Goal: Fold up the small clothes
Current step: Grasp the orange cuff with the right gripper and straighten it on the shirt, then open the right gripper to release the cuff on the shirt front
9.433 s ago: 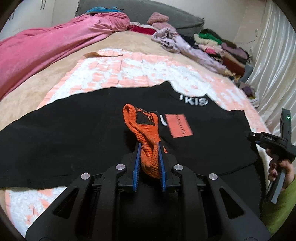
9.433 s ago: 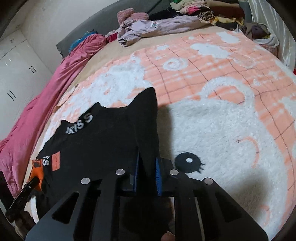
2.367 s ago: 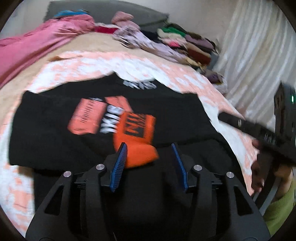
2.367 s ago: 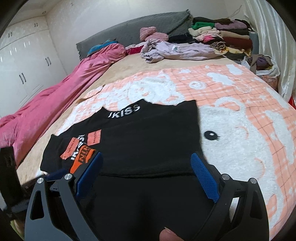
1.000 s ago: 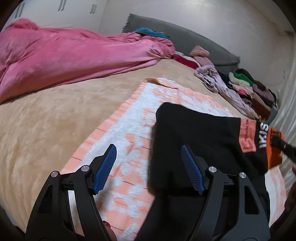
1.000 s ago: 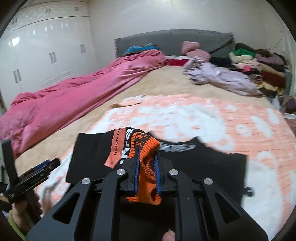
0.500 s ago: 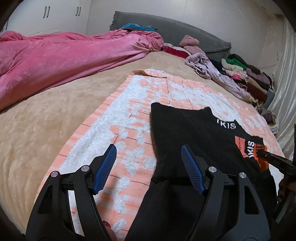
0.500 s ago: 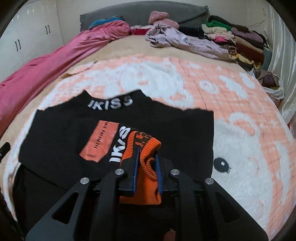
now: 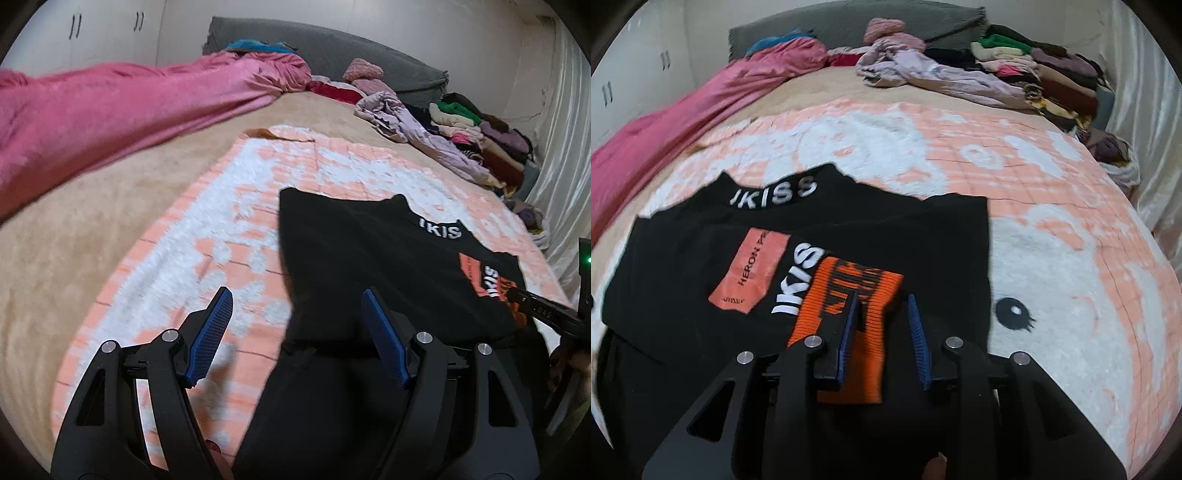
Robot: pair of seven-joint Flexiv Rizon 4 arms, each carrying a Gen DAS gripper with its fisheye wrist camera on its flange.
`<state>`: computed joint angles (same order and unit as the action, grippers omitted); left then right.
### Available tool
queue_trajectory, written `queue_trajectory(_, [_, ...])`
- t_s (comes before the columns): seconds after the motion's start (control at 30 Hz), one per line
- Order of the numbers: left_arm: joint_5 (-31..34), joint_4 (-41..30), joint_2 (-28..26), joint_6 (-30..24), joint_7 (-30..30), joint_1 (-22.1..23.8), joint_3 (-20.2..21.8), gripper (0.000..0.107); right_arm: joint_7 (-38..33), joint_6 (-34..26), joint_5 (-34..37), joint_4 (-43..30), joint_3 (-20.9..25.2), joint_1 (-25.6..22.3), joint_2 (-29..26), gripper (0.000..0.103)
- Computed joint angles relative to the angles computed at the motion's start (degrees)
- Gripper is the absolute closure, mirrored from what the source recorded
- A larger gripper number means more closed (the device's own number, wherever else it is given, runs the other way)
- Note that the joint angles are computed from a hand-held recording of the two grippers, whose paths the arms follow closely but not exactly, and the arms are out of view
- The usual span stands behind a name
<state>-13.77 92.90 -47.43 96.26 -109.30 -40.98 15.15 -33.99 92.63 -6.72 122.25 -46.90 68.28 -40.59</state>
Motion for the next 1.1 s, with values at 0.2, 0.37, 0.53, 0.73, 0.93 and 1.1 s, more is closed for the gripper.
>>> queue_trajectory(0.2, [1.47,-3.16,-0.09,-3.36,0.95,0.04,-0.33,0.044,-3.99,6.33,4.22,3.93,-2.74,4.37,1.42,0.075])
queue_trajectory(0.37, [5.78,-11.09,-2.13,-10.94,2.35,-0.71,0.29,0.053,-9.12,7.97,6.12,2.85,-1.1,5.1,2.31,0.075])
queue_trajectory(0.53, [8.85,-19.18,-6.14,-18.63,0.89,-0.19,0.39,0.053,-12.63,6.44,6.71,-0.67,2.13,3.25,1.83,0.075])
queue_trajectory(0.73, [12.61,-19.12,-7.11,-19.55,1.41,3.82,-4.9,0.053,-13.59,3.7,3.64,-5.69,8.45,-2.85,0.04,0.075])
queue_trajectory(0.93, [14.63,-16.77,-6.03,-16.77,1.83,6.76,-9.05,0.053,-9.7,-1.74,-0.08,-6.24,12.65,-7.83,0.69,0.063])
queue_trajectory(1.1, [14.39,-16.46,-6.01,-15.93,2.31,7.21,-9.84,0.053,-6.22,-0.29,-2.8,-5.33,12.48,-8.3,0.53,0.062])
